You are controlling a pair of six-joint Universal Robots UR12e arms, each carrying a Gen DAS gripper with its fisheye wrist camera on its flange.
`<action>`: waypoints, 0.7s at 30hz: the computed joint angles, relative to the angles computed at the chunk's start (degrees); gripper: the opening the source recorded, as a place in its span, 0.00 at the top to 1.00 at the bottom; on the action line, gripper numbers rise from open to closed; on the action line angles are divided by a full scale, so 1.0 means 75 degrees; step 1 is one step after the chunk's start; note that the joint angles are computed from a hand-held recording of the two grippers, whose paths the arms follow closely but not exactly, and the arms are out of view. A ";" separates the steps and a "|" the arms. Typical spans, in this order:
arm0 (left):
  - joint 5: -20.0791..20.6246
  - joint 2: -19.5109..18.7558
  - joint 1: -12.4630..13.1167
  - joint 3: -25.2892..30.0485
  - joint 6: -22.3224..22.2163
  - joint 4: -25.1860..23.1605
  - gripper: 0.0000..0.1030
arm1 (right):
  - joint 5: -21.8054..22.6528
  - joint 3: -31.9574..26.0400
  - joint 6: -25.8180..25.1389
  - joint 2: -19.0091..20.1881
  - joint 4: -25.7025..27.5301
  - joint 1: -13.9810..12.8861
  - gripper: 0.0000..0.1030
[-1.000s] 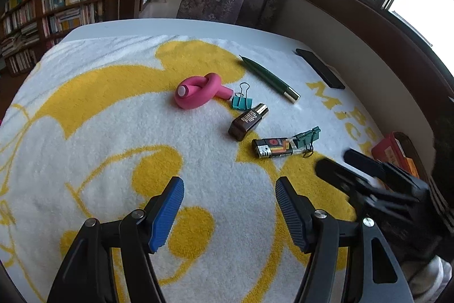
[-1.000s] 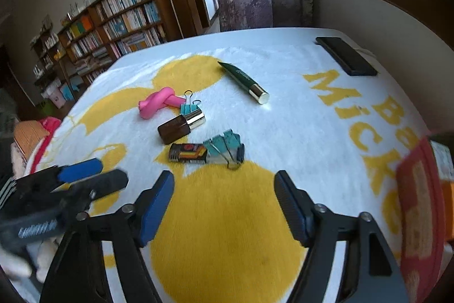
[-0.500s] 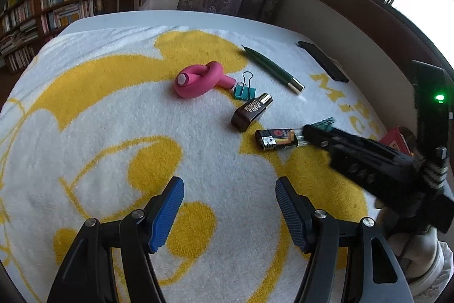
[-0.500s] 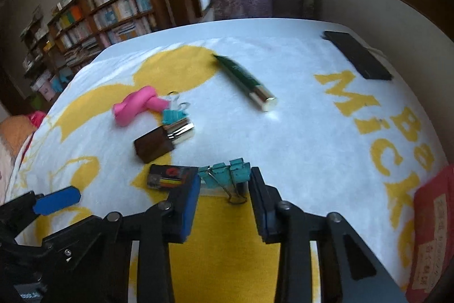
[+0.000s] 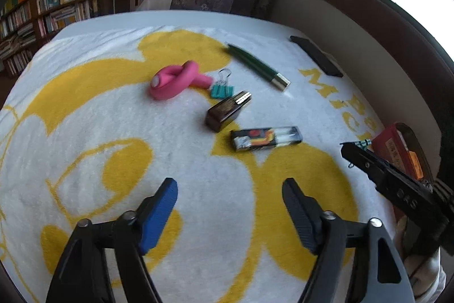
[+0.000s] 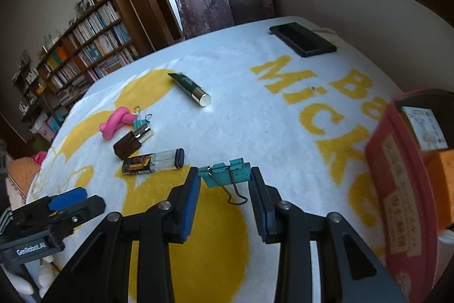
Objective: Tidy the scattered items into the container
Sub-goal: 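Grasp the striped lighter with the left gripper while the right holds the clip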
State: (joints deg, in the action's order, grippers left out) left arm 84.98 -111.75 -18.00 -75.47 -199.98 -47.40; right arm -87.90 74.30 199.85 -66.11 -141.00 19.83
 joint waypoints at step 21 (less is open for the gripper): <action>0.1432 -0.1059 -0.0507 0.1369 -0.0680 -0.0541 0.24 | 0.1171 0.1119 0.0412 -0.0651 -0.1728 -0.0391 0.63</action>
State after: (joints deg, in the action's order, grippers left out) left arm 95.72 -119.69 -21.81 -65.20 -205.08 -51.46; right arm -79.12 82.69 202.94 -70.99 -153.96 16.90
